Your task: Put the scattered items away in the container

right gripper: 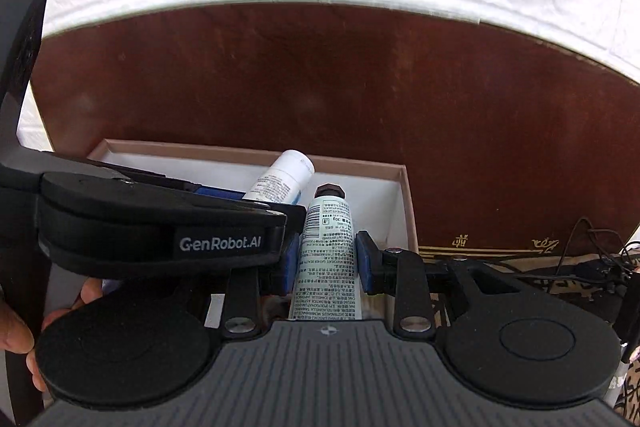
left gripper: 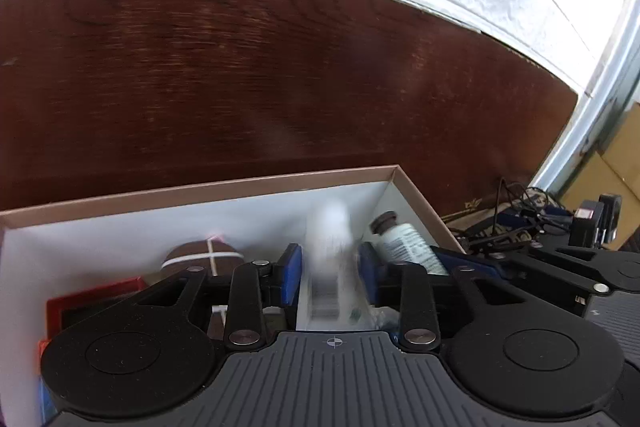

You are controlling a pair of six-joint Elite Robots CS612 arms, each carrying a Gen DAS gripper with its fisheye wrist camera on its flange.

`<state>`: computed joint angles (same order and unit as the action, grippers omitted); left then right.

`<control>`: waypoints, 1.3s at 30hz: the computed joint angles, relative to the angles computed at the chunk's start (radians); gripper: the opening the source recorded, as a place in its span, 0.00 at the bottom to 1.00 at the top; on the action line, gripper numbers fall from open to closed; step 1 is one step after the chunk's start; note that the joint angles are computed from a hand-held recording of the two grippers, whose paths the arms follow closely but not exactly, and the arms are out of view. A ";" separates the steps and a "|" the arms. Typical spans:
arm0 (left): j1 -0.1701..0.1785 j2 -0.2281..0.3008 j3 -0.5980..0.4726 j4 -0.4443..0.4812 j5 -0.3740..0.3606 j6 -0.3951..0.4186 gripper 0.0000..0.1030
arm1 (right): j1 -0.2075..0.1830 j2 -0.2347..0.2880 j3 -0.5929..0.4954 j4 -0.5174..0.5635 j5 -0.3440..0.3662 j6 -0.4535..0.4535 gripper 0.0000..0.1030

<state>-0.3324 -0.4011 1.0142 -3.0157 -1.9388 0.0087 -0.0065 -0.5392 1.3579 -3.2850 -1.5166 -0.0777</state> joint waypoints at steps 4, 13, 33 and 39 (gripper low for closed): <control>-0.010 0.004 0.000 -0.019 0.065 0.020 0.82 | -0.002 0.021 -0.027 0.015 0.000 0.022 0.35; 0.005 0.000 0.024 -0.036 0.065 -0.071 1.00 | -0.005 0.016 -0.003 0.008 0.012 0.011 0.79; 0.008 -0.255 0.584 -0.550 0.300 0.103 1.00 | 0.047 -0.189 0.357 -0.209 -0.033 0.041 0.99; 0.034 -0.306 0.724 -0.634 0.267 0.079 1.00 | 0.098 -0.247 0.506 -0.316 -0.104 0.042 0.99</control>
